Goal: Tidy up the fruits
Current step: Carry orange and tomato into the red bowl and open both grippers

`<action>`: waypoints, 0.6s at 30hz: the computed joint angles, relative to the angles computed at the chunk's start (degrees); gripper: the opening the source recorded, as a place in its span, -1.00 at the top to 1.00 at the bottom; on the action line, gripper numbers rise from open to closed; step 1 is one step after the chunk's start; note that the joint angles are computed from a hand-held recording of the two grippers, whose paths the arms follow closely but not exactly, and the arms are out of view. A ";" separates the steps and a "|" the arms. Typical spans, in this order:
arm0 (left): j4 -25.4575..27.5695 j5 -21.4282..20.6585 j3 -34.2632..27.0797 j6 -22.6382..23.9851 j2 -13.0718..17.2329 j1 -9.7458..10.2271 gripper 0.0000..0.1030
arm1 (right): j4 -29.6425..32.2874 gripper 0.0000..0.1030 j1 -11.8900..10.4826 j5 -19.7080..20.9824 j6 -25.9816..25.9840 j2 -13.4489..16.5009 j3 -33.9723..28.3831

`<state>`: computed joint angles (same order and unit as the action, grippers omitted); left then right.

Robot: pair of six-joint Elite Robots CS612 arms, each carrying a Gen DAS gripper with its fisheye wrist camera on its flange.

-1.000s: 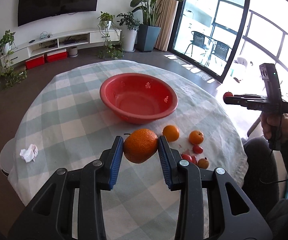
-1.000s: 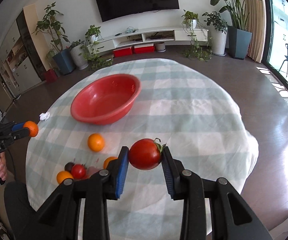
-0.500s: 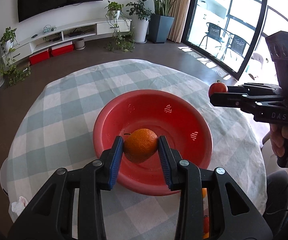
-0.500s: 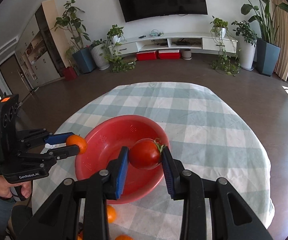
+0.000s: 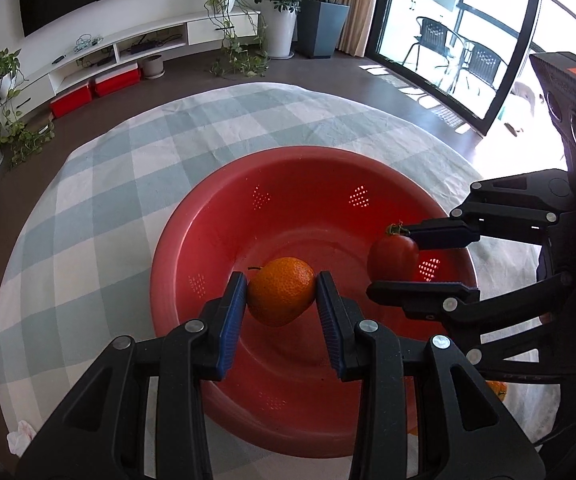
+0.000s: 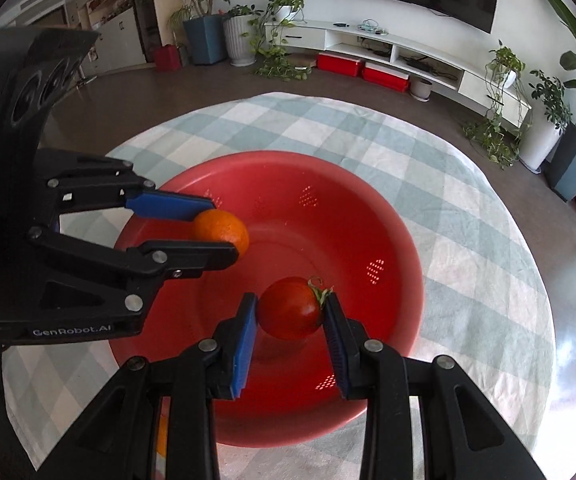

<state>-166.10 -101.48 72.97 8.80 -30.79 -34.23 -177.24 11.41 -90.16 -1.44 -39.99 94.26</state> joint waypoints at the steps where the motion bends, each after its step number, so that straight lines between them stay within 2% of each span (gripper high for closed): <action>1: 0.41 0.33 -0.17 0.50 0.18 -0.13 0.35 | 0.58 0.31 0.01 -0.08 -0.33 0.18 -0.20; 7: 0.89 1.58 -0.67 1.33 0.94 -0.47 0.34 | 1.53 0.30 -0.12 -0.56 -0.33 0.93 -1.00; 16: 0.04 2.40 -0.67 1.17 1.04 -0.59 0.32 | 1.92 0.30 0.86 -4.98 -2.87 2.00 -2.31; 18: -0.16 2.61 -0.62 1.13 1.04 -0.67 0.31 | 1.88 0.20 0.84 -4.50 -3.03 2.02 -2.34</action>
